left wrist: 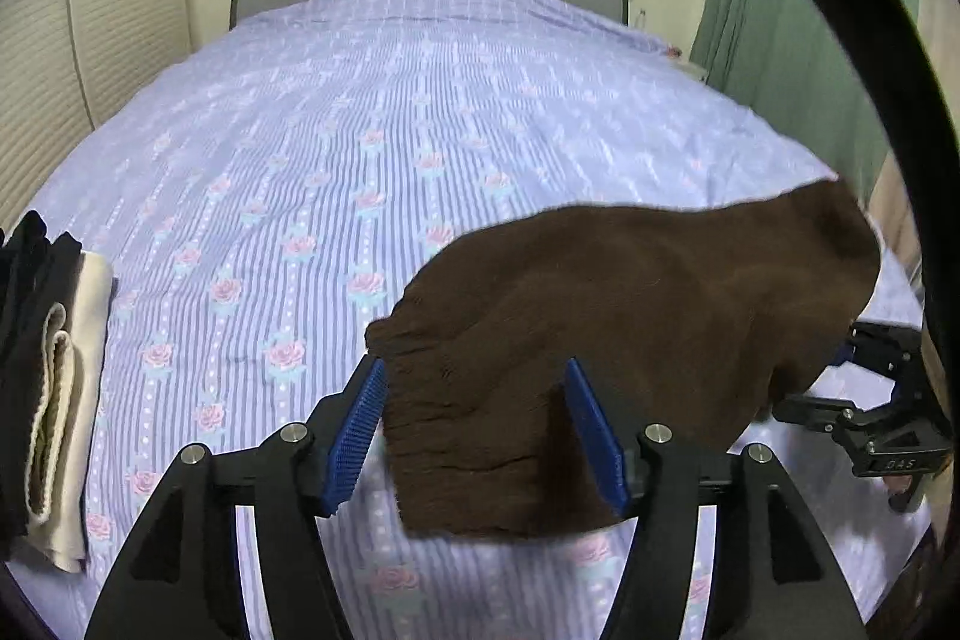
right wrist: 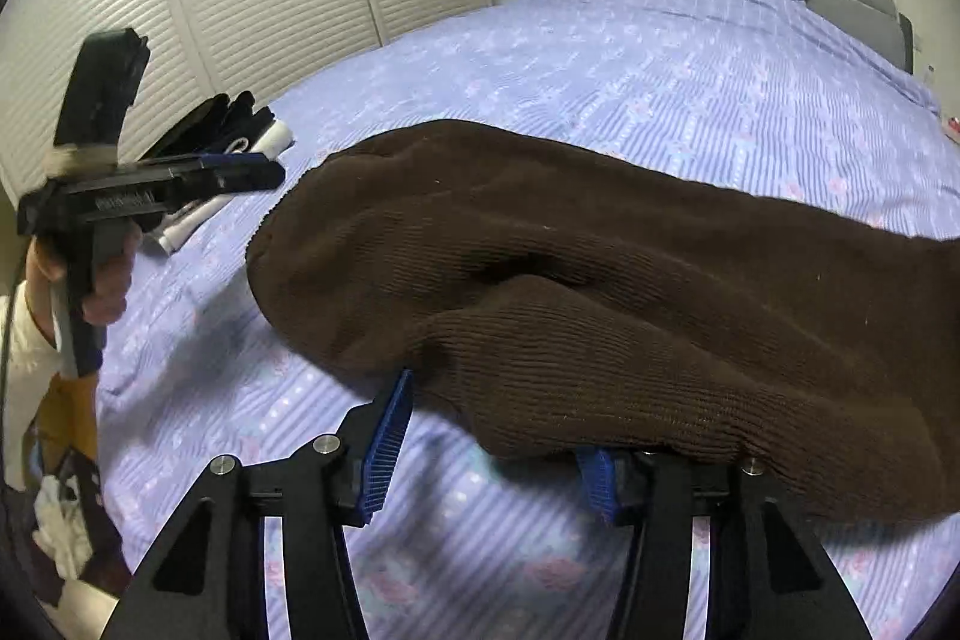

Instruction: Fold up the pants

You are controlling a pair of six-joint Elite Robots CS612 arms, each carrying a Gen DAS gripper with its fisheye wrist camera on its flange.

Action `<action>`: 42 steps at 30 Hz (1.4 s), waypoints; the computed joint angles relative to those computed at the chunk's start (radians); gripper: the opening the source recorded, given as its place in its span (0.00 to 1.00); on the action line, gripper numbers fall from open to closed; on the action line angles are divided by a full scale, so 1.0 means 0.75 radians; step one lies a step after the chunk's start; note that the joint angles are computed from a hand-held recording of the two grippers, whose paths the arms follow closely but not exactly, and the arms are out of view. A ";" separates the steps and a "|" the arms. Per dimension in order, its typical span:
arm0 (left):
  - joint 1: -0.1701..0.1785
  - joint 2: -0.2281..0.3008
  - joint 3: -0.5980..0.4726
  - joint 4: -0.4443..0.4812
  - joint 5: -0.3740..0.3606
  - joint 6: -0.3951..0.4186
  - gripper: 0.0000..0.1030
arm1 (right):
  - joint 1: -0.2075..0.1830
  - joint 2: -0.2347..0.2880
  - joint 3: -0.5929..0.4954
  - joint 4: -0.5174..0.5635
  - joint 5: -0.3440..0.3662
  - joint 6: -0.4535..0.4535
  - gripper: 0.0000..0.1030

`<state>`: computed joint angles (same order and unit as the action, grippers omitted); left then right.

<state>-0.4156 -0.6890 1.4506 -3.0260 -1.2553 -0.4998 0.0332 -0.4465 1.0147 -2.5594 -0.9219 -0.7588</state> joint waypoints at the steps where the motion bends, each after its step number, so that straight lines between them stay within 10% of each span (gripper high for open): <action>1: 0.003 0.006 -0.007 0.006 -0.013 -0.009 0.59 | 0.008 0.008 -0.008 0.005 -0.046 -0.026 0.48; 7: 0.043 0.063 -0.091 0.051 -0.116 -0.154 0.57 | 0.010 -0.003 0.018 0.005 -0.138 0.108 0.23; 11: 0.052 0.074 -0.095 0.038 -0.110 -0.327 0.24 | 0.019 -0.039 0.088 -0.079 -0.211 0.141 0.20; 19: 0.020 0.071 -0.141 0.175 0.074 -0.144 0.21 | 0.001 -0.116 0.182 0.003 -0.195 0.125 0.19; 22: 0.028 0.096 -0.175 0.251 0.059 -0.182 0.30 | 0.007 -0.081 0.125 0.053 -0.222 0.143 0.18; 26: 0.010 0.096 -0.188 0.354 0.215 -0.208 0.71 | 0.012 -0.068 0.123 -0.026 -0.238 0.234 0.19; 35: -0.120 -0.032 -0.002 0.101 0.526 0.178 0.80 | -0.040 -0.199 0.395 -0.504 -0.292 0.321 0.51; 42: -0.149 -0.024 -0.049 -0.129 0.295 0.343 0.80 | -0.128 -0.186 0.386 -0.871 -0.317 0.597 0.52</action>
